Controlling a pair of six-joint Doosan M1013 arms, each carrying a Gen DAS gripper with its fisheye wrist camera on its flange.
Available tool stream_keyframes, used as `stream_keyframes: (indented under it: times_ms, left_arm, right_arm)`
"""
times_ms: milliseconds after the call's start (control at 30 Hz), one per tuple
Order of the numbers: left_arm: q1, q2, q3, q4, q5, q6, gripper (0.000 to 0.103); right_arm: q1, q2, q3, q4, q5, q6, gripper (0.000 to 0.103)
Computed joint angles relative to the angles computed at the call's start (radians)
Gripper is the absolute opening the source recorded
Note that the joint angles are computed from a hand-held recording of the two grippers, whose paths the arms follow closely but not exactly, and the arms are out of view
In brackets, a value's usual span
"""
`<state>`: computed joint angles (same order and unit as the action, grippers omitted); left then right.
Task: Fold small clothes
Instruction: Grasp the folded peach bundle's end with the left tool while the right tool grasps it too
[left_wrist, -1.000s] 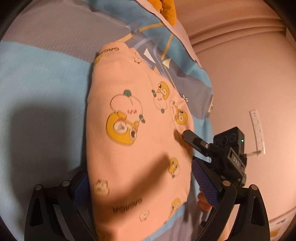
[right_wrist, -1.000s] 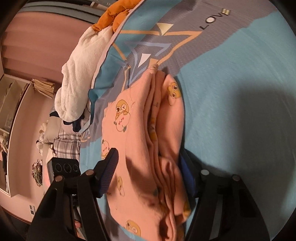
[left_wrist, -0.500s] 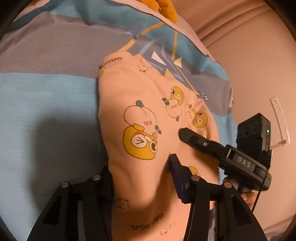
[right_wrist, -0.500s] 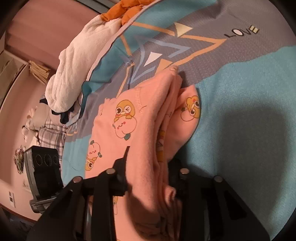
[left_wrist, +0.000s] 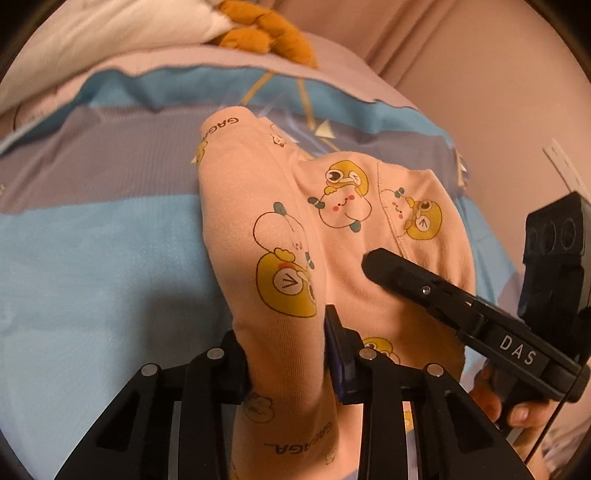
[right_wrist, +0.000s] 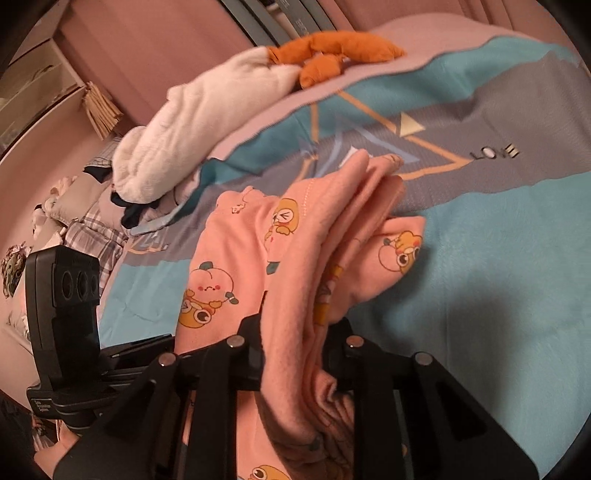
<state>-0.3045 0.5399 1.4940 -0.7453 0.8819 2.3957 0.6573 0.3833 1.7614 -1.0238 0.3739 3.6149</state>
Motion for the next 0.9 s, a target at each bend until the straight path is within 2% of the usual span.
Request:
stream_keyframes:
  times_ms: [167,300,633,900]
  left_arm:
    - [0.010,-0.004,0.014,-0.031,-0.020,0.097,0.031]
    - [0.023,-0.065,0.082,-0.046,-0.016,0.149,0.031]
    - [0.071,-0.203,0.247,-0.084,-0.032,0.228,0.031]
    - [0.091,-0.283,0.348,-0.124,-0.063,0.280,0.032]
  right_arm:
    - [0.049,-0.044,0.033,-0.111,0.033,0.128,0.021]
    - [0.103,-0.074,0.048,-0.166,0.062,0.199,0.021]
    - [0.233,-0.106,0.043,-0.191,0.150,0.233,0.021]
    - [0.320,-0.108,0.016,-0.158,0.214,0.189,0.021]
